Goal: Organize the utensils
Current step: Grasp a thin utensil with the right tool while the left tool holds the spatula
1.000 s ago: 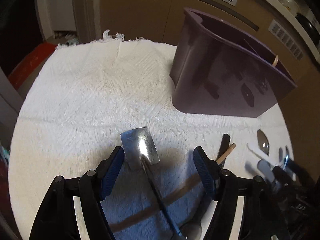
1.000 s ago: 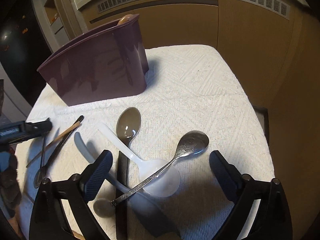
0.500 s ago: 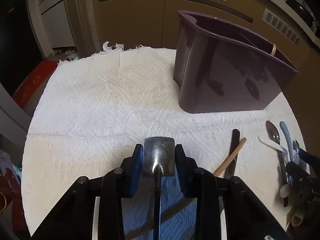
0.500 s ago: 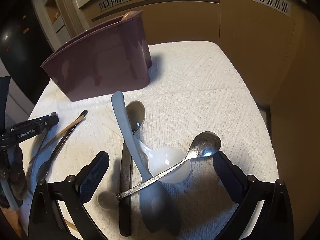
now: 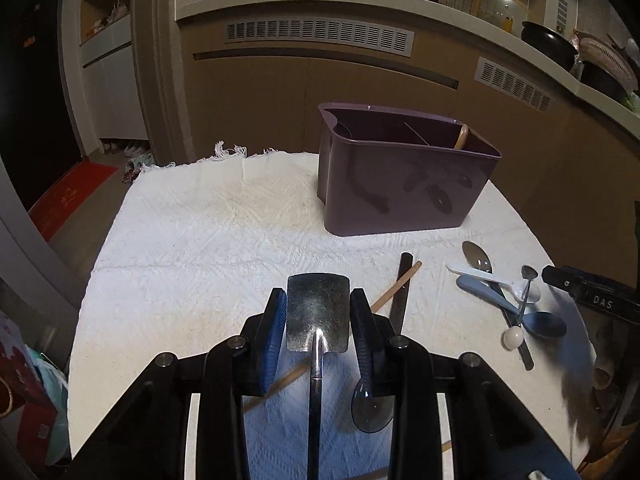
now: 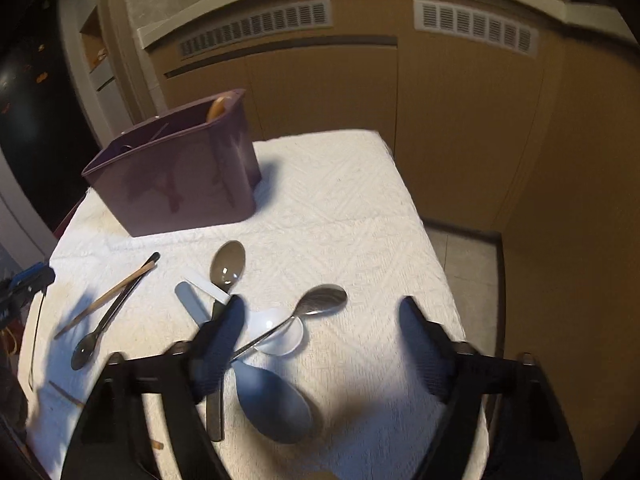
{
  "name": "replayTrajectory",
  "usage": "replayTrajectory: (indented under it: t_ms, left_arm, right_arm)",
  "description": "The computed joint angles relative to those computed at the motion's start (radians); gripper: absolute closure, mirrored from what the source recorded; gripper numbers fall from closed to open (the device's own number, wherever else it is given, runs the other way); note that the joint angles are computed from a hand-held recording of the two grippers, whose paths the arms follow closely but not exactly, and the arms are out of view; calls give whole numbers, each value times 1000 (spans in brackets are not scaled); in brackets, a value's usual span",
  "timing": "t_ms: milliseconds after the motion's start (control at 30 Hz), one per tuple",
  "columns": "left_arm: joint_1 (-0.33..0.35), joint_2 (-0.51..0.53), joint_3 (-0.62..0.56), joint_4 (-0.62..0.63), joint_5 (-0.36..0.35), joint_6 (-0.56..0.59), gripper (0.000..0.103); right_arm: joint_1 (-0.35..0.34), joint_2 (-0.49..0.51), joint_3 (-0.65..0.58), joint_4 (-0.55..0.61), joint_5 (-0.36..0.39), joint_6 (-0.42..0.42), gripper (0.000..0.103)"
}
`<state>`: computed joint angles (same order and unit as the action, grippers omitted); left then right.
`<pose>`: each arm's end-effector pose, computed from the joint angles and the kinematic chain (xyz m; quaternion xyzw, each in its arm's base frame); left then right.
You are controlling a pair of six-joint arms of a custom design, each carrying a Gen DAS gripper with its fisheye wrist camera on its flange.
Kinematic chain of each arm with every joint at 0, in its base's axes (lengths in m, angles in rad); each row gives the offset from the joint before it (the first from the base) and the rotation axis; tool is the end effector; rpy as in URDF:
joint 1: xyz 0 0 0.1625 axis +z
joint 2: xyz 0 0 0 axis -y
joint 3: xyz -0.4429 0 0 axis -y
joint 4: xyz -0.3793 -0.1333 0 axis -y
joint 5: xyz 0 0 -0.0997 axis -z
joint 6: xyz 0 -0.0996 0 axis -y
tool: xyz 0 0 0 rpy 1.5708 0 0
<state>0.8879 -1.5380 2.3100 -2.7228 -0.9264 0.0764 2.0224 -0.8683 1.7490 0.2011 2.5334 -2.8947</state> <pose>-0.1079 -0.4387 0.3036 0.2897 0.8873 -0.2638 0.2433 0.2499 -0.3971 0.1110 -0.0236 -0.8670 0.3553 0.3486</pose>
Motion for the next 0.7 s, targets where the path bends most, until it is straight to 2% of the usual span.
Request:
replayTrajectory:
  t_ms: [100,167,233,267,433,533,600,700]
  left_arm:
    - [19,-6,8,-11,-19,8,74]
    - [29,-13,7,-5,-26,3,74]
    - [40,-17,2,-1,-33,0,74]
    - [47,-17,-1,-1,-38,0,74]
    - [71,-22,-11,6,-66,2,74]
    - [81,-18,-17,10,-82,6,74]
    - [86,-13,-20,11,-88,6,74]
    - [84,-14,-20,16,-86,4,74]
  right_arm:
    - [-32,20,-27,75,-56,94,58]
    - [-53,43,-57,124,-70,153,58]
    - [-62,74,-91,147,-62,169,58]
    - [-55,95,-110,143,-23,156,58]
    - [-42,198,-220,211,81,70,58]
    - [-42,207,-231,210,85,24,61]
    - [-42,205,-230,196,79,-18,74]
    - [-31,212,-233,180,80,-76,87]
